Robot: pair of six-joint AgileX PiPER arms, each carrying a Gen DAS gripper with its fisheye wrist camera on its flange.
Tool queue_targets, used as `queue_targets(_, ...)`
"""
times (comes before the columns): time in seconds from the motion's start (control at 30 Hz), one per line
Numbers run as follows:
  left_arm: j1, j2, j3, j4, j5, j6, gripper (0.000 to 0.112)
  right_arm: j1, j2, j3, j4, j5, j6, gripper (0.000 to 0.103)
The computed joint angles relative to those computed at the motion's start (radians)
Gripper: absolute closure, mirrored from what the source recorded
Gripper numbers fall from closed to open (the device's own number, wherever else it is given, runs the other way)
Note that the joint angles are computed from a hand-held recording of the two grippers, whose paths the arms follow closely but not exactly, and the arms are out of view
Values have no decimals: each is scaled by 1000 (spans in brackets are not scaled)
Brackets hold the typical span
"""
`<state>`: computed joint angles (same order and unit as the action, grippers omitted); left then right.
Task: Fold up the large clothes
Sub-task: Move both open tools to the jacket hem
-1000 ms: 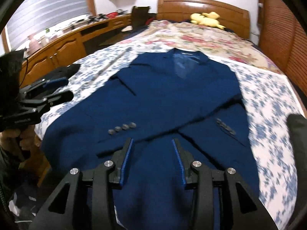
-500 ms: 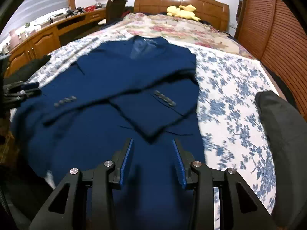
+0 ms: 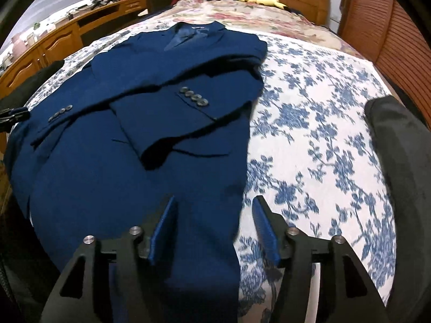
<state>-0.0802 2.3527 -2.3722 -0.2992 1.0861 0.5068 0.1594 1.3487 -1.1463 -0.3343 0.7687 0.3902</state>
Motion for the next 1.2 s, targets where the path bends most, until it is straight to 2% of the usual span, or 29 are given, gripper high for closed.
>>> queue_targets(0.27, 66, -83, 167, -62, -60, 94, 61, -13, -75, 23, 117, 82, -2, 41)
queue_targets(0.4, 109, -70, 164, -85, -28, 139, 58, 61, -134, 71, 60, 111, 106, 41)
queue_targets(0.47, 133, -65, 169, -118, -8, 175, 53, 101, -154, 86, 20, 126, 159, 41)
queue_targets(0.67, 170, -138, 328, -207, -83, 284, 53, 184, -162, 83, -59, 175, 278, 43)
queue_targets(0.7, 176, -142, 339, -223, -81, 298, 53, 187, -165, 85, -55, 168, 280, 45)
queue_targets(0.77, 195, -151, 364, -271, -67, 335, 62, 175, -162, 91, -51, 147, 283, 46)
queue_targets(0.87, 214, -159, 385, -306, -46, 371, 70, 184, -162, 103, -72, 133, 329, 52)
queue_targets(0.97, 227, -167, 404, -319, -30, 389, 71, 185, -173, 122, -71, 106, 349, 60)
queue_targets(1.2, 244, -197, 483, -330, -26, 427, 71, 176, -184, 154, -69, 59, 384, 61)
